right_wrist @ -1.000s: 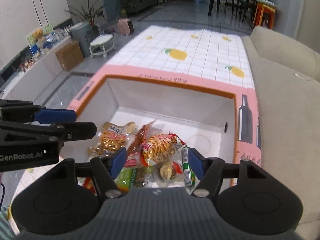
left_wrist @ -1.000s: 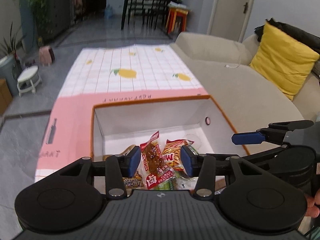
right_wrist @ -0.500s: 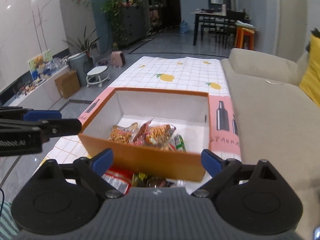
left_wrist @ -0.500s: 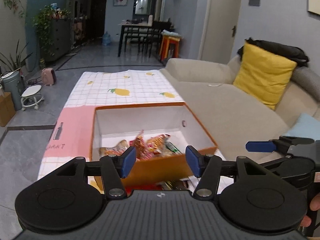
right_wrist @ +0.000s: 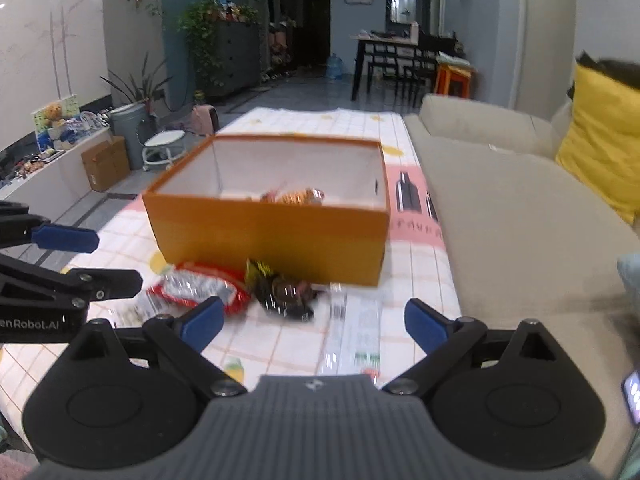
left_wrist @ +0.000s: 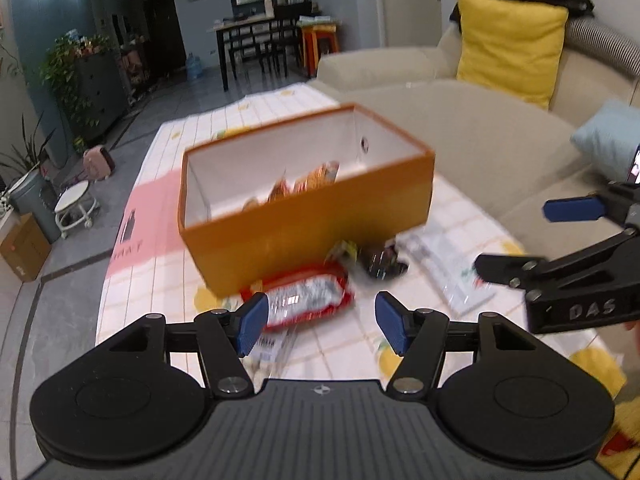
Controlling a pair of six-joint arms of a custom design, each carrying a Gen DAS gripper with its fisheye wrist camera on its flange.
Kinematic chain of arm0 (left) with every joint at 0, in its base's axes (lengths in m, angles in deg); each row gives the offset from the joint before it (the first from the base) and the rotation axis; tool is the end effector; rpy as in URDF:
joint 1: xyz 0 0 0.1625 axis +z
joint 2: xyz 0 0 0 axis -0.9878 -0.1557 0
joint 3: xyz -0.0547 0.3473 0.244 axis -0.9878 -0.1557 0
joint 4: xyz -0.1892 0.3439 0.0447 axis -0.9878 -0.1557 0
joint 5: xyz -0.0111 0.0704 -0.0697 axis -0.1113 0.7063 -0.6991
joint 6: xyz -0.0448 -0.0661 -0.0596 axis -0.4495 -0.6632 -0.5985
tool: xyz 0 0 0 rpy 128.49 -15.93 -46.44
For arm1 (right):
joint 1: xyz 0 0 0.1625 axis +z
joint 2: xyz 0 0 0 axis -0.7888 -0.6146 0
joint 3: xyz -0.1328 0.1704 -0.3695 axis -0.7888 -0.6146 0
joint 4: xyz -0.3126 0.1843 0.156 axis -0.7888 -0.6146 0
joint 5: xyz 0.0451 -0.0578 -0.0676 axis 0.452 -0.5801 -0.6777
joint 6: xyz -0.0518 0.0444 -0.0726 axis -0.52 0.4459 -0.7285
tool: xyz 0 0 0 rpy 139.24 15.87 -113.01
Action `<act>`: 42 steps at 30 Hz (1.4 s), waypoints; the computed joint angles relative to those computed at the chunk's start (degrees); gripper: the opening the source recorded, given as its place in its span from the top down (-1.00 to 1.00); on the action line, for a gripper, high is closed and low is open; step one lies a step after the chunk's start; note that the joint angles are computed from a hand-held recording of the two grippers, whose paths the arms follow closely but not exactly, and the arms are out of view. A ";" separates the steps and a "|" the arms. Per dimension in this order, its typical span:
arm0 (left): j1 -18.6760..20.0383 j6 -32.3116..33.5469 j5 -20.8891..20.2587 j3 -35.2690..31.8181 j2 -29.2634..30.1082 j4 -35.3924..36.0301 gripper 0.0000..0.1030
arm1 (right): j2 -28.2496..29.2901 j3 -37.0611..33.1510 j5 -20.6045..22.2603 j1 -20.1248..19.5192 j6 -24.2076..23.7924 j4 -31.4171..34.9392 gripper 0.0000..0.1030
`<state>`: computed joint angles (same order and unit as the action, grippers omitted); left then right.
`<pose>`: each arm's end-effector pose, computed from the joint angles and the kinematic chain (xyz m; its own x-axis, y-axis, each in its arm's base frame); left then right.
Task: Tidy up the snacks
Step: 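Open both tools and withdraw them from the box toward the remaining snacks, then grasp the yogurt hawthorn ball pack with the left tool while the right tool grasps the white bar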
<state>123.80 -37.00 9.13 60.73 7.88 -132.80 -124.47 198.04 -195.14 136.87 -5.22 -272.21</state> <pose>-0.3608 -0.6066 -0.0069 -0.5076 0.5148 -0.6909 0.8173 0.5415 -0.1970 0.0436 -0.5621 0.3136 -0.7324 0.0494 0.6791 -0.5003 0.6374 -0.5860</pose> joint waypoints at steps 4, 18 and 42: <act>0.92 -2.06 1.62 -1.01 0.95 2.74 -0.49 | 0.45 0.03 -0.13 -0.92 1.90 2.37 -0.82; 5.55 -0.77 -0.42 -5.83 2.15 8.72 -0.52 | 4.31 -4.27 -0.92 -3.19 2.94 5.69 -0.75; 11.98 -2.38 -5.32 -15.22 6.27 18.04 -0.72 | 12.63 -17.62 -3.16 -6.38 4.32 14.98 -0.48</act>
